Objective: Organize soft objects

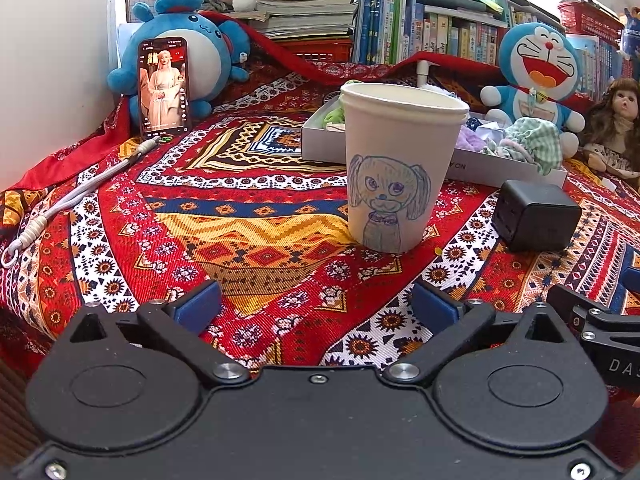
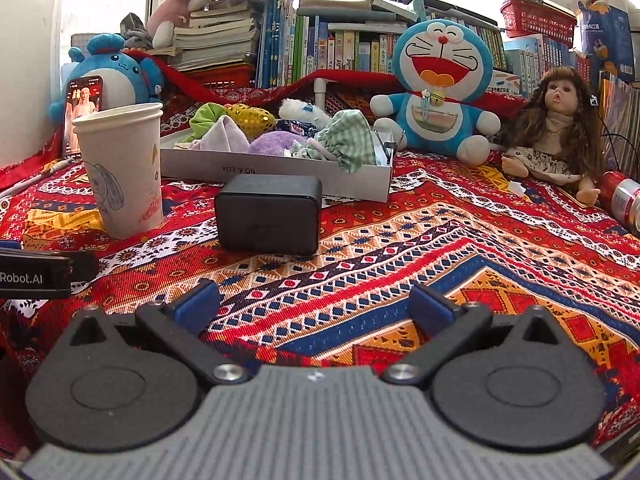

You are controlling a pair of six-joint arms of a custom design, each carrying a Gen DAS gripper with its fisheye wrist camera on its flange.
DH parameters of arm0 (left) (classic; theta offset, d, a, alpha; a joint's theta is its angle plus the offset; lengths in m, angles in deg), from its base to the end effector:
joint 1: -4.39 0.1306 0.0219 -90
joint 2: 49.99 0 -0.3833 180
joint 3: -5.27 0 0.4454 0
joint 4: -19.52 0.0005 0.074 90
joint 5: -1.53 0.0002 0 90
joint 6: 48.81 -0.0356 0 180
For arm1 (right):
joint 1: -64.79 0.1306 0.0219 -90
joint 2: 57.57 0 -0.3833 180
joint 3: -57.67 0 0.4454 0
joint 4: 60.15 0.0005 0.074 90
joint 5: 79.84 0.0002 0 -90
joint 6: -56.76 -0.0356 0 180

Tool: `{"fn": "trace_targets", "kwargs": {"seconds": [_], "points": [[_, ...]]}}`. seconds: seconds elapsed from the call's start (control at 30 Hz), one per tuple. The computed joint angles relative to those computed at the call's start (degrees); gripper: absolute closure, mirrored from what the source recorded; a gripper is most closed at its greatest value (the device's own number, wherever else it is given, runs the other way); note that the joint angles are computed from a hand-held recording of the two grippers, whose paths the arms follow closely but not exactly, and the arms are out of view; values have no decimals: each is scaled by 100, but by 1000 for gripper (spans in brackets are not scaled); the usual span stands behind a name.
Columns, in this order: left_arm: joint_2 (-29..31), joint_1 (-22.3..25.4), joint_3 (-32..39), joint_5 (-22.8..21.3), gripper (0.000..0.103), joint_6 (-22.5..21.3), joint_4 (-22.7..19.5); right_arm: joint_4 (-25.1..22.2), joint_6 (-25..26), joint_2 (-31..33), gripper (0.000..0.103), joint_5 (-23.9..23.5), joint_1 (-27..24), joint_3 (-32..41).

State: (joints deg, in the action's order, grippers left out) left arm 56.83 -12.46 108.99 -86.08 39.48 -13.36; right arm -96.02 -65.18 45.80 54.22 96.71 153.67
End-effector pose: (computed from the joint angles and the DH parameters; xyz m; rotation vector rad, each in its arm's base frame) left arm 0.6369 -0.1950 0.4089 0.3787 2.1721 -0.1936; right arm 0.5436 0.3088 0.3780 0.3612 2.0628 -0.2367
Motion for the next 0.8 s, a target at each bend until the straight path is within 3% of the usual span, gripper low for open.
{"fn": "trace_targets", "kwargs": {"seconds": [0.8], "points": [[-8,0,-33,-12,0,-27,55,-13,2,1,0,-12,2,5]]}}
